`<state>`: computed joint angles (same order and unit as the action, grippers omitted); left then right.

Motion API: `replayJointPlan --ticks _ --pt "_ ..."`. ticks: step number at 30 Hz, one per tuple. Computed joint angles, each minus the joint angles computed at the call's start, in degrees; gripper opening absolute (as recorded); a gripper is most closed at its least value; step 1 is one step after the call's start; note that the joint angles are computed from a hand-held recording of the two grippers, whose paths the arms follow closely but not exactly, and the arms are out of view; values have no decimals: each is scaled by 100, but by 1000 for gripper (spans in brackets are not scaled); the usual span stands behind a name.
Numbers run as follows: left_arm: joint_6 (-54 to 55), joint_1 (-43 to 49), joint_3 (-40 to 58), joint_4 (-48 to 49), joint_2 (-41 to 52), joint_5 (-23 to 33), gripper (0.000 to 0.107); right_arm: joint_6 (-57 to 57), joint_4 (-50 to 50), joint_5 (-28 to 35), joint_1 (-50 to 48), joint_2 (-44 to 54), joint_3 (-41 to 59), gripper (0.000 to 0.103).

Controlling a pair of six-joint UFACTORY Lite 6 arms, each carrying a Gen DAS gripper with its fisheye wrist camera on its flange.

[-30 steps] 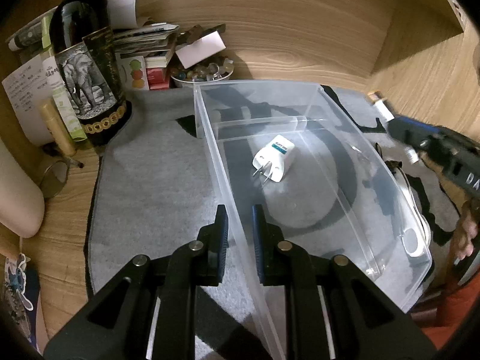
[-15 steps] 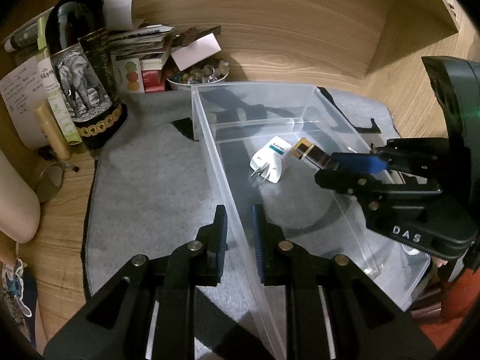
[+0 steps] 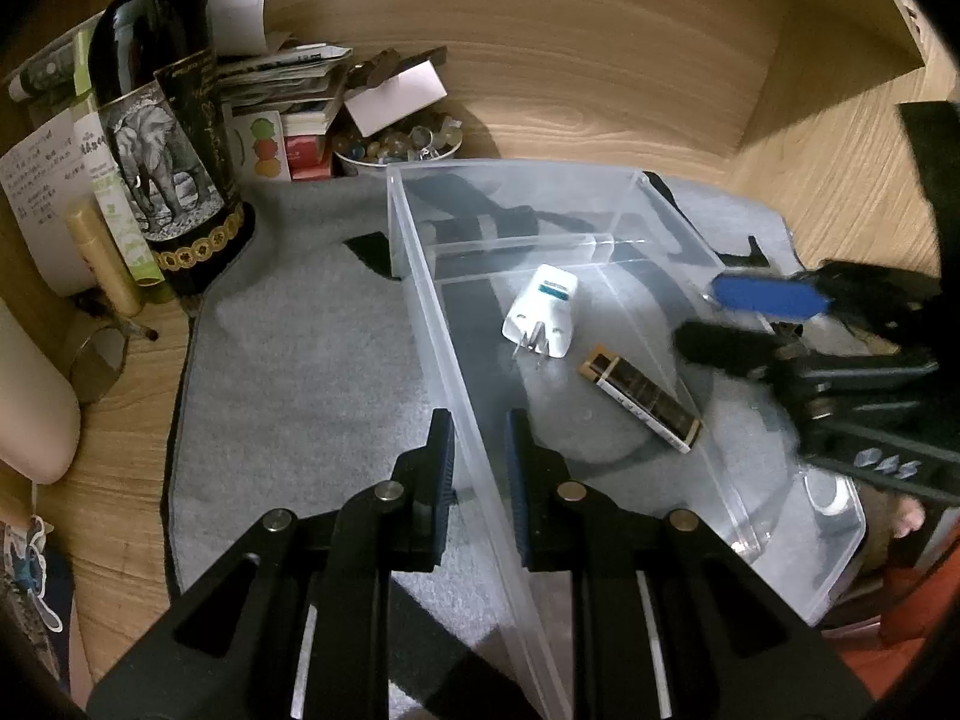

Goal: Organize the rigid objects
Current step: 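Carry the lighter into the box and release it with the right gripper, then grasp the white hair trimmer on the rug with the right gripper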

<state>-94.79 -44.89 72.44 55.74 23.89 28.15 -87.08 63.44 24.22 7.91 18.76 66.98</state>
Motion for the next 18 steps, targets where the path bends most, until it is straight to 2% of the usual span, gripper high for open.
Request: replayJointPlan --ticks 7,11,14,18 --pt "-61 -4 -56 99 -2 -31 17 -672 759 -176 -825 -776 -688 46" --pt "-169 -15 -134 213 -52 -56 18 -498 720 -334 -1296 -855 -863 47" --pt "-225 -26 -172 280 -70 -62 18 -281 585 -486 -1576 -788 -1010 55" --pt "-203 -28 -129 282 -28 -41 18 -102 375 -505 -1798 -679 -1299 55"
